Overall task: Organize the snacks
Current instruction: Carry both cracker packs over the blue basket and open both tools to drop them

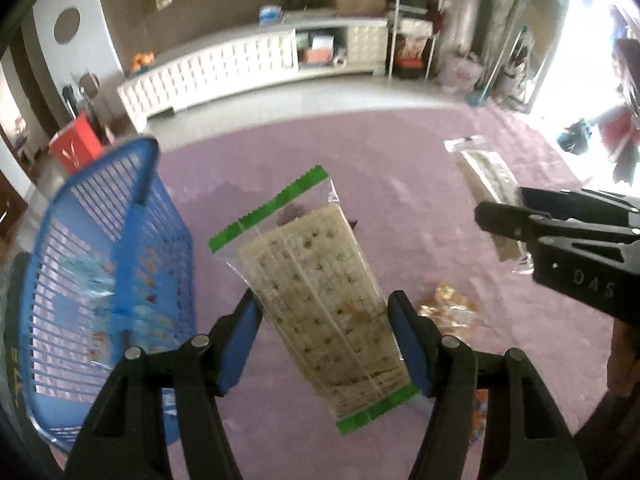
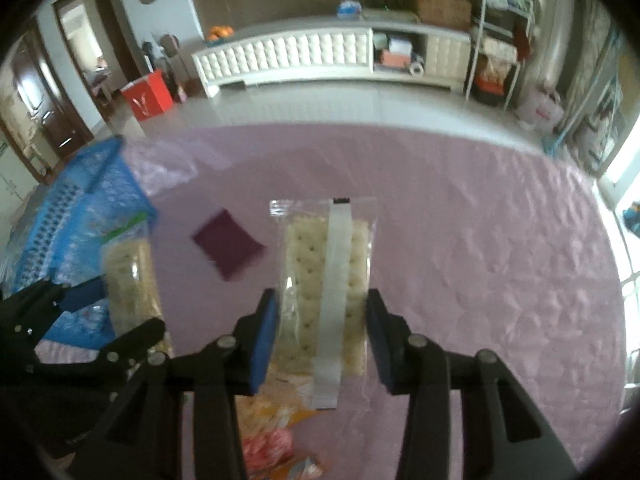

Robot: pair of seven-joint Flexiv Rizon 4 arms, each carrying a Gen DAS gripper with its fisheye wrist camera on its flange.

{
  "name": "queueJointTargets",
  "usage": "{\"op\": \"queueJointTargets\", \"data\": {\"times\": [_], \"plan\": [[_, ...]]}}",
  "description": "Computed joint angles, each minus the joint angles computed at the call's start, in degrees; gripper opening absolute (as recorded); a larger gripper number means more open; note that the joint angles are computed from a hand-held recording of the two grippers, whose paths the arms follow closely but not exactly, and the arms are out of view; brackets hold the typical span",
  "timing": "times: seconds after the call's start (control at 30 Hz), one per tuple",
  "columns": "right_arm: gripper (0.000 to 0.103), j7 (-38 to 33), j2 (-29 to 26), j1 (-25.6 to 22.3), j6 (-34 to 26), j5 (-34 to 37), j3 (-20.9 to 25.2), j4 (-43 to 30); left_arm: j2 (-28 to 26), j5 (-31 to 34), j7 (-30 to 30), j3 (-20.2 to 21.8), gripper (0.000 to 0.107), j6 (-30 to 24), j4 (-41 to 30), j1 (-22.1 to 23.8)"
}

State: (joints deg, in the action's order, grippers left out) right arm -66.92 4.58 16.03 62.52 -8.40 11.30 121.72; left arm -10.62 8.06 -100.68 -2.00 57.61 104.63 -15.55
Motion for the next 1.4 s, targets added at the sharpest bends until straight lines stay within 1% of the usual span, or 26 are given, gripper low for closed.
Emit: {"op": "queueJointTargets", "data": {"times": [0.17,0.27,0.37,0.47,0.53,0.7,0.8,0.9,1.03,1.13,1.23,1.4], "plan": [[0.048,1.9,4.4,0.9,-0.8,-2.2,1.8,0.1,6.5,-2.8,2.8,0.0,0.062,2.3,4.0,1.2],[0.048,4.2,5.3,1.7,-0.5,-4.7,3.0,-0.7,11.1,-4.4,4.9,0.5,0.062,3.9,7.4,2.5],[0.048,6.5,4.6,2.9,-0.1,-7.1,3.9,-2.3,15.0,-5.7,6.7,0.9,0.062,4.4,10.1,4.0],[0.048,7.6,3.2,4.5,0.2,-8.9,4.6,-4.4,17.8,-6.4,8.0,1.3,0.062,4.0,11.4,5.9],[0.048,8.0,1.9,5.8,0.3,-9.9,4.9,-5.7,19.9,-7.7,9.9,2.5,0.062,3.6,12.9,7.3],[0.048,8.5,-2.6,9.1,1.4,-12.1,5.4,-9.5,23.0,-8.5,11.6,4.0,0.062,3.3,15.6,11.4],[0.047,7.8,-5.6,11.0,1.7,-11.6,5.3,-11.9,24.1,-8.9,12.8,4.9,0.062,1.8,16.3,13.6],[0.047,6.6,-8.8,12.7,1.4,-11.2,5.1,-14.8,24.8,-7.9,13.0,5.2,0.062,1.0,16.5,16.0],[0.047,5.0,-12.5,14.5,0.1,-11.0,4.7,-18.3,24.0,-9.2,14.4,6.2,0.062,0.7,16.6,17.7],[0.048,3.8,-15.9,15.8,-1.7,-11.2,4.1,-21.4,22.9,-10.1,14.9,6.3,0.062,0.9,16.5,18.5],[0.047,2.8,-17.8,16.4,-3.5,-11.5,3.5,-23.1,21.7,-11.6,15.7,6.5,0.062,1.3,16.7,18.7],[0.048,3.0,-22.5,17.9,-7.6,-13.5,1.7,-27.5,19.4,-13.7,17.7,6.5,0.062,1.5,15.9,18.7]]}}
